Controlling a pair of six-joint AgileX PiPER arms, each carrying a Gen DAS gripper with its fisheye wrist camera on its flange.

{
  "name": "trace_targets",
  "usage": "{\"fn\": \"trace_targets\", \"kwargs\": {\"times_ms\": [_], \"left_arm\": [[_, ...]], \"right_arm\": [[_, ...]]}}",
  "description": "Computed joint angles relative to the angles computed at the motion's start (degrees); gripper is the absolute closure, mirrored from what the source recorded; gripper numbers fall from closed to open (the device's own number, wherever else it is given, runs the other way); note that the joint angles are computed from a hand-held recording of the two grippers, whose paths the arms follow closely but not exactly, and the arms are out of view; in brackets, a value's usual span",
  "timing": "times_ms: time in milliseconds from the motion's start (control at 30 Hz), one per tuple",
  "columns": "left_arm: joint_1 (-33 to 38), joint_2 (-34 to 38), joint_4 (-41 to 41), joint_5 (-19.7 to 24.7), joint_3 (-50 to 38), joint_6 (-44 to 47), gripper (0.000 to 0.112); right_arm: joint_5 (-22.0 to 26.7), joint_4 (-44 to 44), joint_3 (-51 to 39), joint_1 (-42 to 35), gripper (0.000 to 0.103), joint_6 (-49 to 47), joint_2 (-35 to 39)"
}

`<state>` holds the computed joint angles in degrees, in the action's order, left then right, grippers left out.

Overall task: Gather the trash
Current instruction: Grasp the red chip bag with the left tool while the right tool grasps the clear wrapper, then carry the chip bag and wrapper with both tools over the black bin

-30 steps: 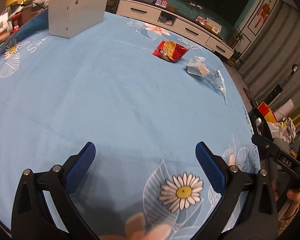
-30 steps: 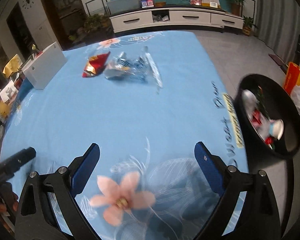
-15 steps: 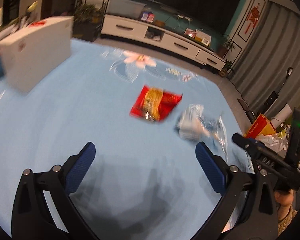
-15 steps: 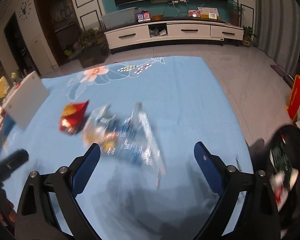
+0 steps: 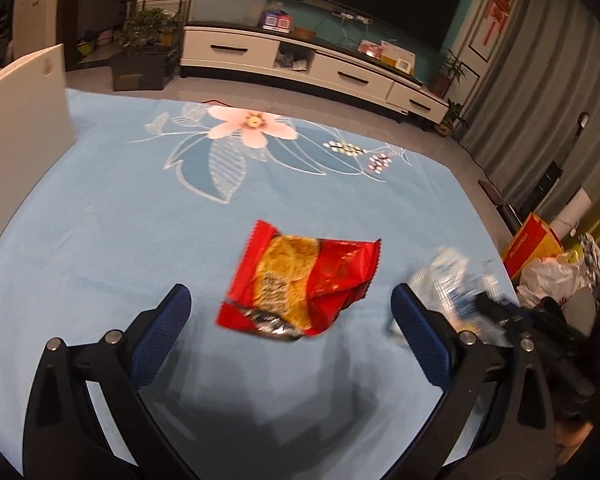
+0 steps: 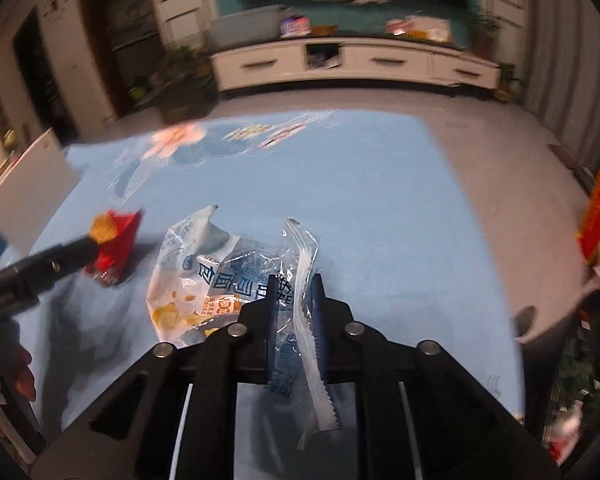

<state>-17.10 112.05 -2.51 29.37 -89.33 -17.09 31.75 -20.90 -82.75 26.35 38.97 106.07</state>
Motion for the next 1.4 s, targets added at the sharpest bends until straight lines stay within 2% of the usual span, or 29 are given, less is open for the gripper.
{"fn": "trace_targets", "kwargs": {"times_ms": [100, 233, 300, 433, 467, 567, 733, 1000, 1233, 1400], "left_arm": [[-0.68, 2.78, -0.57, 1.23, -3.73, 2.36, 0.013], [-2.18, 7.38, 6.98, 6.16, -9.78, -3.57, 0.015], [-2.1, 8.25, 8.8, 7.28, -10.64, -6.01, 0.037], [-1.96, 6.48, 9.61, 5.41, -8.25, -6.39, 0.06], [-1.93, 5.72, 9.53, 4.41, -7.34, -6.07, 0.073], [-1.82, 4.91, 7.84, 4.22, -6.74, -5.19, 0.078], [-2.58, 1.41, 6.21, 2.88, -2.35, -4.05, 0.081], [-7.77, -9.99, 7.76, 1.54, 9.68, -7.67, 0.081], [-14.97, -19.22, 14.83, 1.96, 19.4, -18.41, 0.08], [-21.7, -24.52, 21.55, 4.09, 24.02, -27.15, 0.079]], "right_arm": [[-2.17, 0.65, 3.51, -1.41, 0.087, -0.46, -3.48], [-2.96, -0.66, 5.75, -0.93, 0.087, -0.44, -5.81], [-2.8, -2.35, 6.37, -0.2, 0.087, 0.51, -6.5], [-2.59, -2.82, 6.53, 0.53, 0.087, 1.04, -6.81], [-2.54, -2.95, 6.7, 0.57, 0.087, 1.35, -6.91], [-2.26, -3.55, 7.44, 0.73, 0.087, 2.56, -7.42], [-2.25, -3.72, 10.58, 0.63, 0.087, 4.6, -10.07], [-1.6, -5.75, 20.33, 2.57, 0.087, 10.09, -18.52], [1.33, -9.62, 27.86, 5.69, 0.087, 16.45, -27.26], [4.78, -11.71, 32.91, 9.01, 0.087, 20.5, -34.72]]}}
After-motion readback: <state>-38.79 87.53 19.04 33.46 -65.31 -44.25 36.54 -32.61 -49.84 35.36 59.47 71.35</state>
